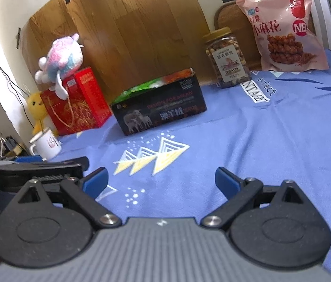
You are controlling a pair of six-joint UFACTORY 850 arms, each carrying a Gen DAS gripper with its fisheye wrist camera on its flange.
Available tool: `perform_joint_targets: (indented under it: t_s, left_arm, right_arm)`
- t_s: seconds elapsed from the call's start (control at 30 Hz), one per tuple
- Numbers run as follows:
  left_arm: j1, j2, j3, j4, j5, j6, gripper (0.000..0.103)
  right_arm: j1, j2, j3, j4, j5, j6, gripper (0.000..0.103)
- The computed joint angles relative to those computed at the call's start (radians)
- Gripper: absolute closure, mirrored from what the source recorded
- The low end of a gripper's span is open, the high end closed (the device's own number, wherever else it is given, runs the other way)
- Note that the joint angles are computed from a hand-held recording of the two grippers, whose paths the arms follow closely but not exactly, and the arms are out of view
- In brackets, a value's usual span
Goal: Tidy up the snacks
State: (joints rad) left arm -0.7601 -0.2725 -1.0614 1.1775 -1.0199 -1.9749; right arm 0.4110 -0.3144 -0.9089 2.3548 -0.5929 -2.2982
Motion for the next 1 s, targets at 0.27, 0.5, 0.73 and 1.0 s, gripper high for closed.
perform_joint_targets:
  t_s: [0.27,0.5,0.73,1.0]
  left_arm:
    - [0.061,0.031,0.072,0.172,0.193,-0.062,0.000]
    - [0.114,0.114,0.156,0.156,0.279,-0.032,0.000]
    - [0.066,0.194,0.212,0.038,0.262,-0.029,0.000]
    - [0.000,0.121,0.125,0.197,0.204,-0.163,0.000]
  right_arm:
    - [-0.074,-0.076,-0.126,-0.210,0.012,-0.104,0.004]
    - [-0.184,-0.085,-0.163,-0.244,0.119,-0.134,0.004]
    - [-0.191,0.056,0.025,-0.509,-0.079,0.229,0.004]
    - [-0.130,0.098,0.084,-0.230,-0.109,0.070,0.004]
